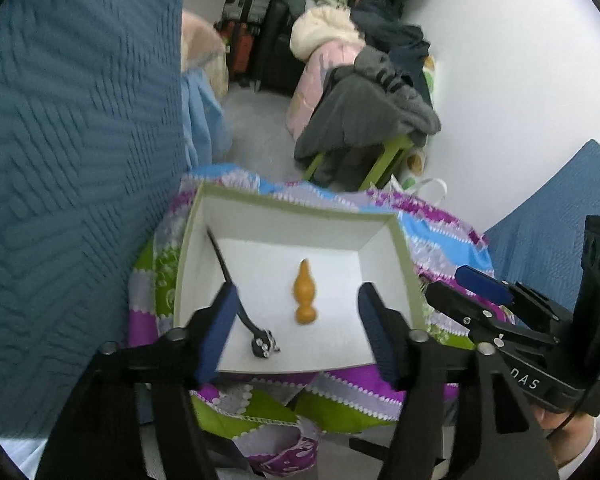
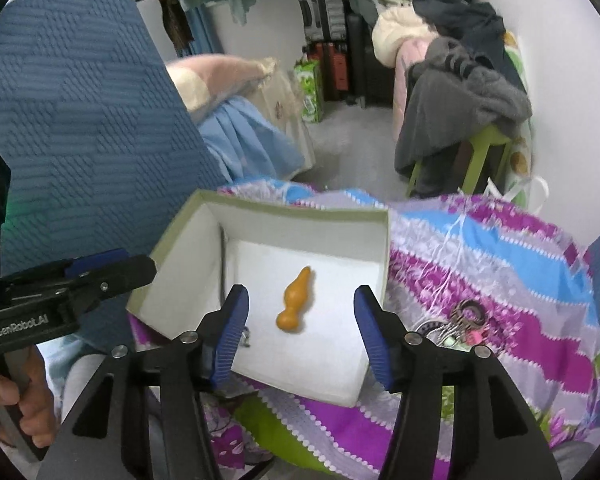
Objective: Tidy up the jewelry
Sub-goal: 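Withdraw both grippers from the box back toward the jewelry pile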
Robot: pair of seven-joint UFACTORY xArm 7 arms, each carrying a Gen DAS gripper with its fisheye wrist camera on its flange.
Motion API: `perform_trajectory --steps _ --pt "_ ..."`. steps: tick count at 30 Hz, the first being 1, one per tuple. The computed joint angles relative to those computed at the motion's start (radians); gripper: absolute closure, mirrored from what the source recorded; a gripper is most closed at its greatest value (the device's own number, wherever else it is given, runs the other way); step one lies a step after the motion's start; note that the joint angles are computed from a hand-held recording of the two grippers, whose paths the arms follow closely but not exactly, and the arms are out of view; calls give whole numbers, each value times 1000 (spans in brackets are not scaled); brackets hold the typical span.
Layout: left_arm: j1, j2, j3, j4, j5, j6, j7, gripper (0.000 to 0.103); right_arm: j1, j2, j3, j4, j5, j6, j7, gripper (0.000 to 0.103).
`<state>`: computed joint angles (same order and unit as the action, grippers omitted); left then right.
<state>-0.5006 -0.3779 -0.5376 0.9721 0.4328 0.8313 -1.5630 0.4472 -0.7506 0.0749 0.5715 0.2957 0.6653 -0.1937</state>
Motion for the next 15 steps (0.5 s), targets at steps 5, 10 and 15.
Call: perform_trajectory --steps 5,10,15 --pt "10 0 -50 93 55 111 -10 34 -2 -65 -23 24 1 23 -18 41" --pt "8 39 -93 181 128 203 -39 34 -12 -127 -45 35 0 48 -48 41" --pt "-15 99 -115 252 205 247 -92 34 -20 -186 -82 24 11 44 -90 41"
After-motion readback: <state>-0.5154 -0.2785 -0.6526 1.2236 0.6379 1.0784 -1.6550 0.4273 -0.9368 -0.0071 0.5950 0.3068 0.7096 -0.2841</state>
